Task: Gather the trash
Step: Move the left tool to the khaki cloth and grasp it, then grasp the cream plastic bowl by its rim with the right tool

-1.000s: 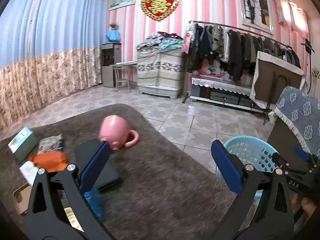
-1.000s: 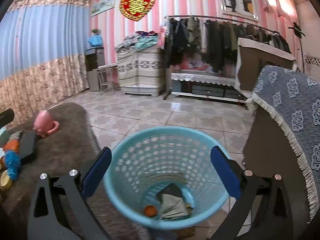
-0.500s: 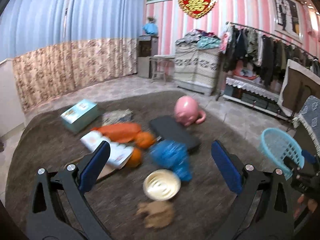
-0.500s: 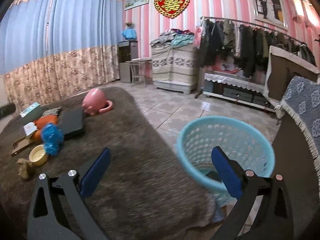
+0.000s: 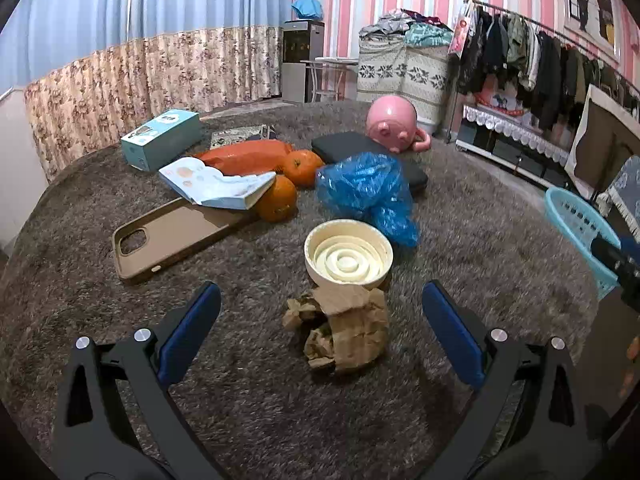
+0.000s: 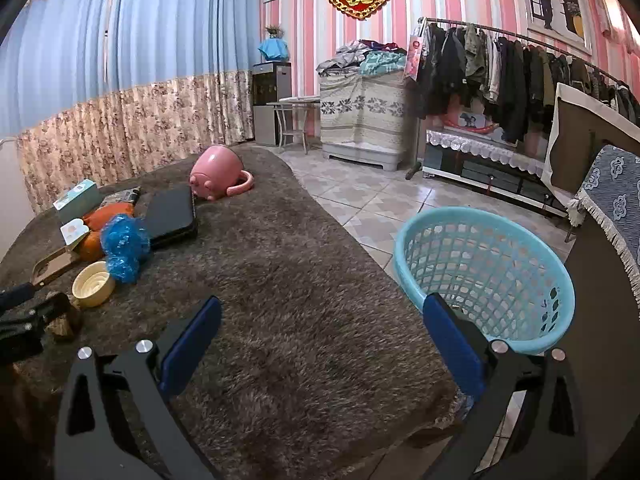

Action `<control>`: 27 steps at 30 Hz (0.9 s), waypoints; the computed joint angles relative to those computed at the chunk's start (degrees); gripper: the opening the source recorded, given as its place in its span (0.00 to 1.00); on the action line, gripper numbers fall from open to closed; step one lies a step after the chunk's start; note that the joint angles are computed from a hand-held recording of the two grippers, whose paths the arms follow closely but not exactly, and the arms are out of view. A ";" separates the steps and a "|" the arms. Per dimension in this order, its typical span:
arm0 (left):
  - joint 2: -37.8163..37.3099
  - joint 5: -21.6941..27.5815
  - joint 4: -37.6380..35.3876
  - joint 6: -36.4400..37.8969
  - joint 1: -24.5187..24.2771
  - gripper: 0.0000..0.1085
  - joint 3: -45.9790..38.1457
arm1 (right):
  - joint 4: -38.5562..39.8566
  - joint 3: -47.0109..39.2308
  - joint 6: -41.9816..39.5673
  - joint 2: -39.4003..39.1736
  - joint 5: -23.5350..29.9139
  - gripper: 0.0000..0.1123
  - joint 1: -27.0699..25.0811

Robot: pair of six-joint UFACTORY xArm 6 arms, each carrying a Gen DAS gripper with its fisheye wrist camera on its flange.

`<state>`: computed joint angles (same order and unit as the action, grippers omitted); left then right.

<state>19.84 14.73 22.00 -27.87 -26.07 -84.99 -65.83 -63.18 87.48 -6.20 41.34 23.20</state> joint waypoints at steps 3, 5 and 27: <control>0.65 0.91 -3.19 2.78 -0.45 0.85 -0.60 | 0.25 -0.67 -0.77 0.71 0.11 0.88 -0.08; 1.24 1.52 -8.07 7.14 -0.69 0.74 -1.17 | 0.63 -1.20 -1.22 1.38 -0.59 0.88 -0.07; -7.64 -1.26 14.19 -12.79 10.48 0.47 6.98 | 7.48 -20.38 -15.14 19.09 -9.87 0.88 5.32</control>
<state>12.20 13.47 36.19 -40.65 -15.58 -78.01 -58.34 -83.56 72.34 12.89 31.48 28.52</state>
